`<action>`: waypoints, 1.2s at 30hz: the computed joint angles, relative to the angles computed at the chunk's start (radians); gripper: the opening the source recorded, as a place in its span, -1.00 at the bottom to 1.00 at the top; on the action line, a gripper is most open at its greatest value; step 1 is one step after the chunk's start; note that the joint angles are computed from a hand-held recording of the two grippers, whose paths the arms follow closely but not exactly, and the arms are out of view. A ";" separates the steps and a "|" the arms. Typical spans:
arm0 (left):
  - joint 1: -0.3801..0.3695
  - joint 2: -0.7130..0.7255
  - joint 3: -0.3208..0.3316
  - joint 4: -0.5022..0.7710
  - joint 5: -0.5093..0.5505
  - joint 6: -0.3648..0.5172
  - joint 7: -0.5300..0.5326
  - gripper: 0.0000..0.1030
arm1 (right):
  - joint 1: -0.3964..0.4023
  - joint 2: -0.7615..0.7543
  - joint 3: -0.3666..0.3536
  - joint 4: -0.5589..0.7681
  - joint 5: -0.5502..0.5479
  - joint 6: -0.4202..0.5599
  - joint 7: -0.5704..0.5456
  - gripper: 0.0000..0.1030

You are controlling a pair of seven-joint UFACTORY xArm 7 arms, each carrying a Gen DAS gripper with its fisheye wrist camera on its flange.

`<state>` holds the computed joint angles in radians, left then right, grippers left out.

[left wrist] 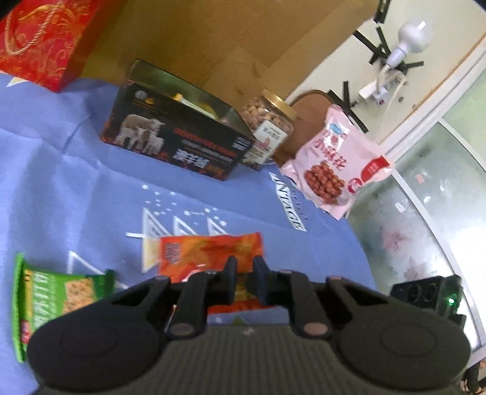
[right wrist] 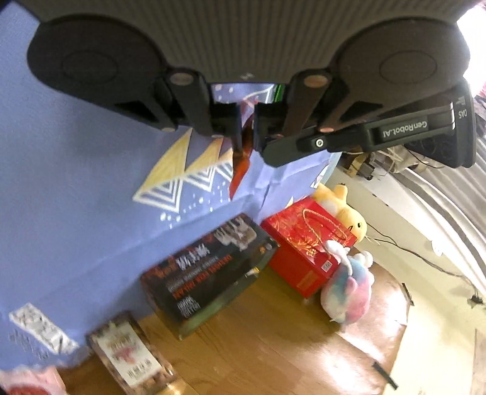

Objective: Organize snacks
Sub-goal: 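Lift the orange-red packet off the cloth with the left gripper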

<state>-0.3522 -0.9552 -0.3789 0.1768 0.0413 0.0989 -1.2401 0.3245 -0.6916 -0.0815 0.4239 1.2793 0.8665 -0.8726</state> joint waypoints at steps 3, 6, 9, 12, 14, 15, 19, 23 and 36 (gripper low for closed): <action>-0.020 -0.014 0.028 -0.026 -0.014 0.003 -0.003 -0.76 | -0.011 0.010 0.003 -0.006 -0.010 -0.020 0.000 -0.81; -0.022 -0.044 0.034 -0.048 -0.020 0.021 -0.010 -0.71 | -0.020 0.029 0.003 -0.014 -0.023 -0.035 0.014 -0.81; -0.032 -0.052 0.054 -0.063 -0.022 0.025 -0.004 -0.61 | -0.027 0.042 -0.003 -0.019 -0.048 -0.031 0.029 -0.79; -0.048 -0.015 0.076 -0.062 -0.027 0.012 0.011 -0.59 | -0.036 0.083 -0.028 -0.003 -0.067 0.016 0.064 -0.69; -0.060 0.023 0.091 -0.060 -0.036 -0.002 0.019 -0.59 | -0.044 0.114 -0.063 0.010 -0.046 0.083 0.062 -0.52; -0.065 0.038 0.096 -0.064 -0.040 -0.017 0.022 -0.60 | -0.053 0.117 -0.060 0.015 -0.049 0.100 0.058 -0.49; -0.059 0.049 0.088 -0.066 -0.042 -0.035 0.026 -0.60 | -0.073 0.100 -0.026 0.007 -0.049 0.101 0.021 -0.54; -0.074 0.041 0.108 -0.071 -0.051 -0.039 0.040 -0.52 | -0.091 0.138 -0.049 0.012 -0.021 0.157 0.088 -0.77; -0.123 -0.061 0.185 -0.154 -0.105 -0.145 0.010 0.08 | -0.288 0.219 -0.118 0.007 0.144 0.430 0.312 -0.80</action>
<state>-0.4754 -1.0167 -0.1944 0.0228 -0.0637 -0.0460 -1.2303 0.0366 -0.4728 -0.1994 0.4304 1.4233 1.2964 -0.5607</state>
